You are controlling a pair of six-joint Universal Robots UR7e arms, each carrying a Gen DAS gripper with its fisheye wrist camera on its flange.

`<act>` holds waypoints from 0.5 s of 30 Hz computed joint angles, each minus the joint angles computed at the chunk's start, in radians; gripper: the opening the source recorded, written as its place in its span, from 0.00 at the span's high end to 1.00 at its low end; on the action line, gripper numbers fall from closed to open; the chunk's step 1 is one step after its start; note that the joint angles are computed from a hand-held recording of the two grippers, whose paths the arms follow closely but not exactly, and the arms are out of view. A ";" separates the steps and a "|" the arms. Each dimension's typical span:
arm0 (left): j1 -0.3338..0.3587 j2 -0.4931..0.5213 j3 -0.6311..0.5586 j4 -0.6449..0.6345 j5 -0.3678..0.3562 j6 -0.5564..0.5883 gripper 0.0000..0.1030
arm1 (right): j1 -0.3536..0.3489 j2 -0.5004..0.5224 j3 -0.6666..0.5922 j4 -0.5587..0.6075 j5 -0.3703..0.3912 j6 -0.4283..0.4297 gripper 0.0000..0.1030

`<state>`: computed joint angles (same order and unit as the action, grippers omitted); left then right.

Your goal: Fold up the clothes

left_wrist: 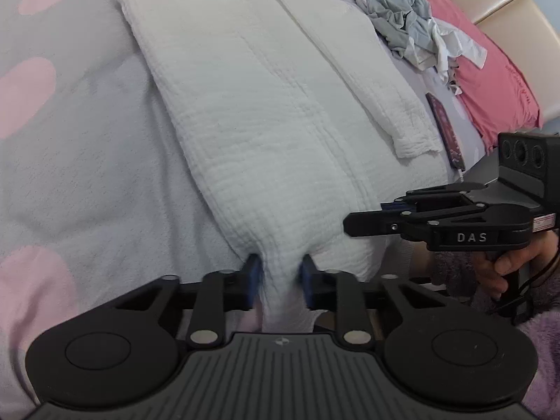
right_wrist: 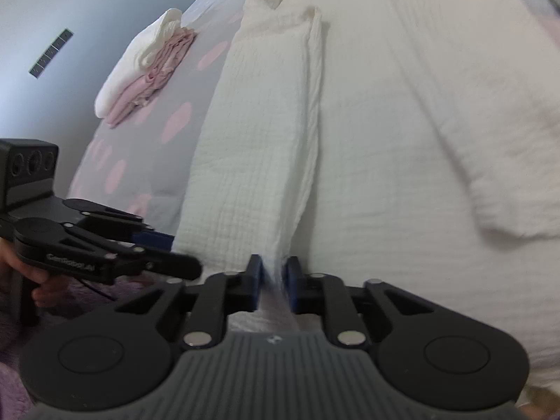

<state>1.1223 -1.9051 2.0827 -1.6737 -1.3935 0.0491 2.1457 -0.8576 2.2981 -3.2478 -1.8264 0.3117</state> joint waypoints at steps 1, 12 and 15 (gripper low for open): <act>-0.003 -0.005 -0.008 0.015 -0.003 -0.009 0.90 | -0.006 0.001 0.002 -0.011 0.020 0.012 0.87; 0.012 0.021 -0.030 0.065 0.040 -0.056 0.83 | -0.023 -0.014 -0.006 0.072 0.070 0.050 0.86; -0.037 0.011 -0.034 0.069 0.093 -0.056 0.67 | 0.008 -0.038 -0.015 0.122 0.016 0.032 0.69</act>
<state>1.0849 -1.8937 2.0487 -1.6044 -1.3008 -0.0070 2.1536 -0.8960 2.2830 -3.1257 -1.8108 0.3438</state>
